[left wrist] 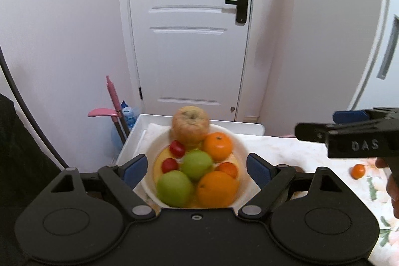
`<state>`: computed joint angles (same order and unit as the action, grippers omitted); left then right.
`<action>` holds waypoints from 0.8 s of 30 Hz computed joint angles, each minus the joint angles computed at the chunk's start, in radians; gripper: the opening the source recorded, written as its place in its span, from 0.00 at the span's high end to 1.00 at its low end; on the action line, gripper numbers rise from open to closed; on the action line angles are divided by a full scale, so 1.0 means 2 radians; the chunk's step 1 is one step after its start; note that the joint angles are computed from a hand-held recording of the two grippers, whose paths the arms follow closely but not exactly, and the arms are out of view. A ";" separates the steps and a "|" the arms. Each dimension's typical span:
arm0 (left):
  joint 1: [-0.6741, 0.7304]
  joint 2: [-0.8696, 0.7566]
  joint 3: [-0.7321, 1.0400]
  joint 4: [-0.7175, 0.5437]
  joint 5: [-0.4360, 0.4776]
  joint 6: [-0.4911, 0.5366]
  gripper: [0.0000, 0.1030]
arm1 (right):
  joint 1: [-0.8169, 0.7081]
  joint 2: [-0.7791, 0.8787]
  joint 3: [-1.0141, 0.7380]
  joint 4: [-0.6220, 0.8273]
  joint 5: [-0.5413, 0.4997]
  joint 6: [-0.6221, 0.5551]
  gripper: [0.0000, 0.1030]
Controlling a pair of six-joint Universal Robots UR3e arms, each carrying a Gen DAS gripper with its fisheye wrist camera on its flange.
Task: Organize fruits
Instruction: 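Withdraw both tools from the bowl toward the kiwi and tangerine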
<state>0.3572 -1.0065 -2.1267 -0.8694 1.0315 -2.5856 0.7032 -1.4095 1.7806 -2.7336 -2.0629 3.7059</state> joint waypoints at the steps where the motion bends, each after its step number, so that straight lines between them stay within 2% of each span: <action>1: -0.007 0.011 -0.002 -0.005 0.002 -0.006 0.10 | 0.002 -0.017 0.013 0.007 -0.003 0.002 0.00; 3: -0.024 0.029 -0.005 -0.017 0.006 -0.015 0.07 | 0.010 -0.054 0.042 0.022 -0.013 0.010 0.00; 10: -0.138 0.034 -0.021 0.029 0.078 -0.095 0.06 | 0.022 -0.194 0.145 0.086 -0.027 0.039 0.00; 11: -0.156 0.030 -0.022 0.040 0.089 -0.107 0.06 | 0.033 -0.226 0.169 0.105 -0.044 0.058 0.00; 13: -0.193 0.021 -0.027 0.063 0.112 -0.128 0.06 | 0.025 -0.257 0.186 0.120 -0.033 0.053 0.00; 16: -0.258 -0.007 -0.029 0.104 0.156 -0.168 0.06 | 0.021 -0.310 0.218 0.150 -0.036 0.062 0.00; 21: -0.336 -0.066 -0.030 0.169 0.204 -0.202 0.06 | -0.023 -0.400 0.286 0.176 -0.011 0.042 0.00; 24: -0.365 -0.112 -0.027 0.207 0.217 -0.218 0.06 | -0.055 -0.450 0.321 0.188 0.009 0.023 0.00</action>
